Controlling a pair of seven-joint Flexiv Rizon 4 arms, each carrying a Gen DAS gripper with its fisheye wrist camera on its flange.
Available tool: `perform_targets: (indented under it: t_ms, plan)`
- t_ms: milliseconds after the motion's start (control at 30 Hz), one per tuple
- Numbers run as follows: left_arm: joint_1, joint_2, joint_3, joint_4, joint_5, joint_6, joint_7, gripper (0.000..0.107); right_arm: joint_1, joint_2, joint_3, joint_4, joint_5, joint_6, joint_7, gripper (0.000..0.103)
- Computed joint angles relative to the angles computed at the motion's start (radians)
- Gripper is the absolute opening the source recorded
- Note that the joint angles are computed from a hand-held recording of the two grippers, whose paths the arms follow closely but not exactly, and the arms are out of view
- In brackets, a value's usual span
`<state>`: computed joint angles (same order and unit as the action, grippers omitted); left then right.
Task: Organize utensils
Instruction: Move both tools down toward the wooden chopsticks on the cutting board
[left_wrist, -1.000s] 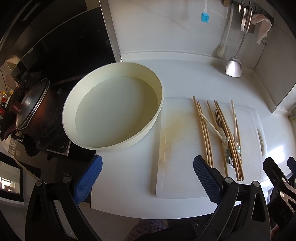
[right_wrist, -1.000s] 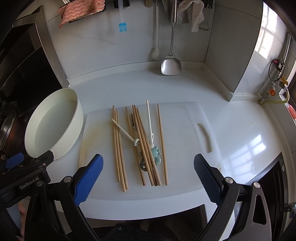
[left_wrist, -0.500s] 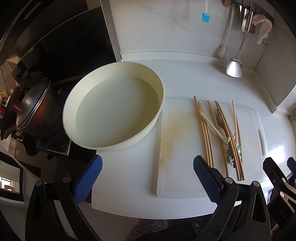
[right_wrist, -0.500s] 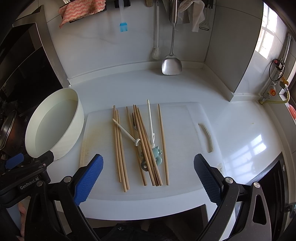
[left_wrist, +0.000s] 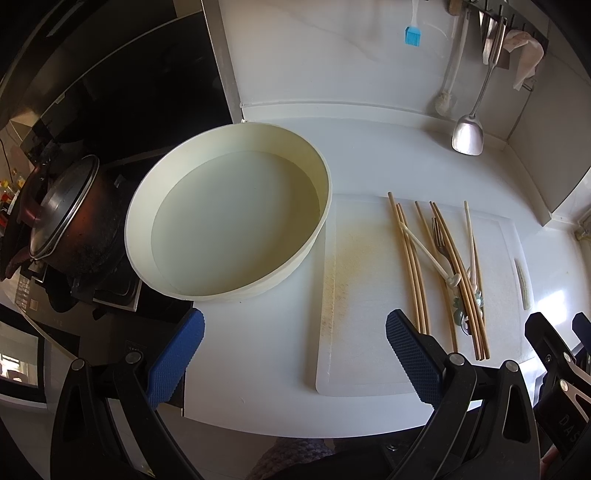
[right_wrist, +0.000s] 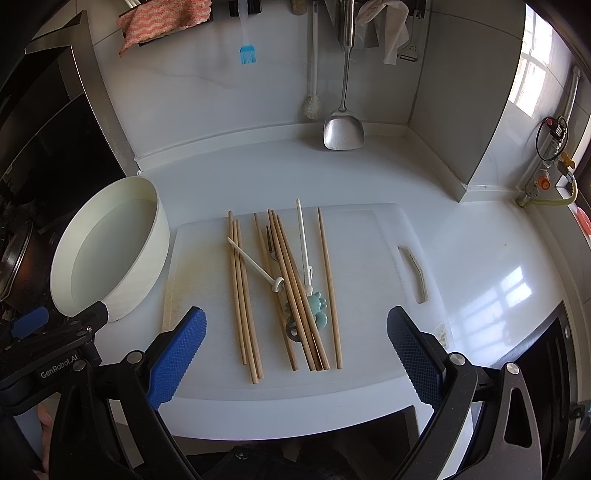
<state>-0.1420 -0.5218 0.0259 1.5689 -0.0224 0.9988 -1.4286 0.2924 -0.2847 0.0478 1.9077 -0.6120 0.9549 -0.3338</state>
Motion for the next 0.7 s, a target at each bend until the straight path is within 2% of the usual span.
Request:
perform_targets:
  t_ms: [200,500,700]
  plan:
    - [0.019,-0.014,-0.023,0.001,-0.022,-0.007,0.055,0.097,0.002,0.005,-0.006,0.024,-0.01,0.027,0.061,0.094]
    - [0.034,-0.071,-0.087,0.006,-0.098,-0.004,0.227,0.097,-0.011,0.032,-0.018,0.144,-0.068,0.094,0.21,0.094]
    - [0.003,-0.131,-0.086,-0.01,-0.132,0.049,0.211,0.097,-0.048,0.033,-0.049,0.212,-0.171,0.138,0.26,0.094]
